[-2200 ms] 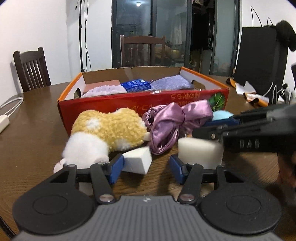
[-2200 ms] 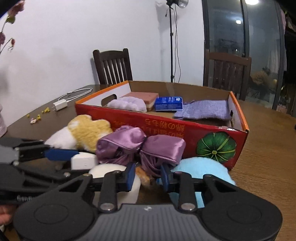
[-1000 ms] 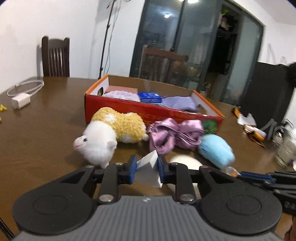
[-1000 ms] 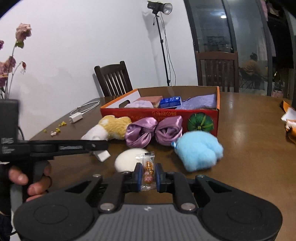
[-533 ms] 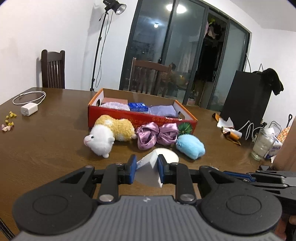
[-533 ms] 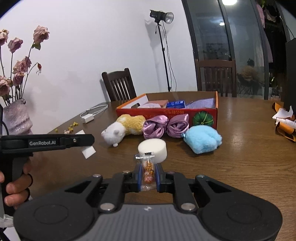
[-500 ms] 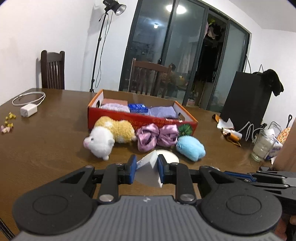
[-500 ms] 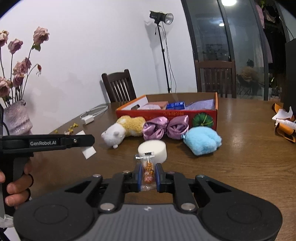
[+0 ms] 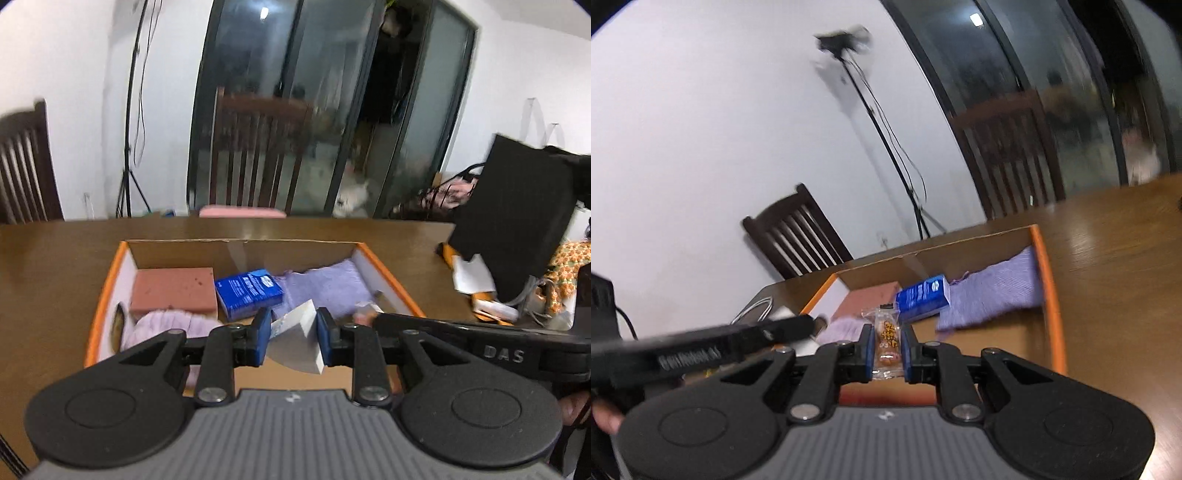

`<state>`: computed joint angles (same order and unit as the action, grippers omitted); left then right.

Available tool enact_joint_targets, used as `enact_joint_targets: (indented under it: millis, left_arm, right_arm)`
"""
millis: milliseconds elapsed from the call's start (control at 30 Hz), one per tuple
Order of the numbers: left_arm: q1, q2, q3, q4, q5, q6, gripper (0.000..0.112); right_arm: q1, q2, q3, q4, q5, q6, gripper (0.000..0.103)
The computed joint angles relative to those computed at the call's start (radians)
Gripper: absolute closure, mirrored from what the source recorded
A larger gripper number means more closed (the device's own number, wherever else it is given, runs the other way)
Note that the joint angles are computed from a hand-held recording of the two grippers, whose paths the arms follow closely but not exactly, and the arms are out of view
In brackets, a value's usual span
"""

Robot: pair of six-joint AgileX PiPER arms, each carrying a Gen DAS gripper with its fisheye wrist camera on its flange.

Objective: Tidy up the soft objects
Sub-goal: 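Carry the snack packet and white wedge into the box and open both grippers, then move both grippers back toward the purple satin bow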

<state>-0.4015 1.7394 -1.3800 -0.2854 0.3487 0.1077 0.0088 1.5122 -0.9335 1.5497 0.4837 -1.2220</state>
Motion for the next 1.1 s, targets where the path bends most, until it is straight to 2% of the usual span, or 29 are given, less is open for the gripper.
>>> enact_joint_targets:
  millis: [100, 167, 233, 267, 333, 367, 400, 433, 467, 533, 600, 633, 667, 700, 767, 867, 933, 1000, 1100]
  left_arm:
    - [0.039, 0.169, -0.19, -0.006, 0.07, 0.064, 0.084]
    - [0.068, 0.25, -0.274, -0.075, 0.12, 0.133, 0.084]
    - [0.093, 0.319, -0.351, -0.144, 0.181, 0.196, 0.076]
    - [0.098, 0.333, -0.357, -0.147, 0.177, 0.208, 0.073]
    - [0.107, 0.341, -0.338, -0.141, 0.143, 0.216, 0.055]
    - [0.116, 0.351, -0.344, -0.143, 0.149, 0.21, 0.053]
    - [0.131, 0.368, -0.369, -0.161, 0.192, 0.197, 0.054]
    - [0.145, 0.376, -0.392, -0.181, 0.231, 0.189, 0.055]
    - [0.151, 0.373, -0.387, -0.193, 0.234, 0.186, 0.056]
    - [0.137, 0.37, -0.373, -0.154, 0.226, 0.171, 0.061]
    - [0.099, 0.364, -0.359, -0.023, 0.205, 0.065, 0.067]
    - [0.085, 0.353, -0.34, 0.024, 0.181, 0.025, 0.067]
    - [0.08, 0.352, -0.341, 0.053, 0.183, -0.006, 0.067]
    - [0.082, 0.355, -0.347, 0.049, 0.194, -0.023, 0.07]
    - [0.088, 0.343, -0.335, 0.021, 0.191, -0.024, 0.069]
    - [0.077, 0.22, -0.167, 0.039, 0.036, -0.019, 0.055]
    - [0.072, 0.134, -0.091, 0.049, 0.006, -0.01, 0.049]
    - [0.049, 0.019, 0.017, 0.152, -0.036, -0.113, 0.045]
    - [0.002, -0.164, 0.19, 0.36, -0.102, -0.331, 0.042]
  right_arm:
    - [0.03, 0.232, -0.265, -0.2, 0.004, 0.252, 0.087]
    - [0.056, 0.354, -0.414, -0.365, 0.003, 0.434, 0.086]
    - [0.065, 0.454, -0.537, -0.511, 0.036, 0.599, 0.085]
    - [0.065, 0.497, -0.59, -0.558, 0.065, 0.65, 0.085]
    - [0.068, 0.542, -0.65, -0.653, 0.099, 0.77, 0.073]
    - [0.062, 0.563, -0.685, -0.695, 0.13, 0.849, 0.068]
    - [0.058, 0.57, -0.7, -0.715, 0.139, 0.888, 0.053]
    - [0.055, 0.569, -0.69, -0.702, 0.127, 0.887, 0.04]
    - [0.052, 0.572, -0.691, -0.692, 0.129, 0.89, 0.037]
    - [0.055, 0.57, -0.691, -0.711, 0.135, 0.879, 0.039]
    - [0.079, 0.547, -0.662, -0.821, 0.086, 0.896, 0.036]
    - [0.085, 0.534, -0.631, -0.852, 0.042, 0.881, 0.038]
    - [0.084, 0.53, -0.619, -0.843, 0.036, 0.865, 0.039]
    - [0.072, 0.527, -0.618, -0.796, 0.057, 0.828, 0.041]
    - [0.077, 0.509, -0.594, -0.822, 0.025, 0.851, 0.04]
    - [0.088, 0.446, -0.528, -0.839, -0.031, 0.841, 0.04]
    - [0.08, 0.372, -0.462, -0.796, -0.048, 0.78, 0.039]
    - [0.062, 0.288, -0.377, -0.698, -0.067, 0.673, 0.035]
    - [0.027, 0.109, -0.215, -0.636, -0.089, 0.569, 0.03]
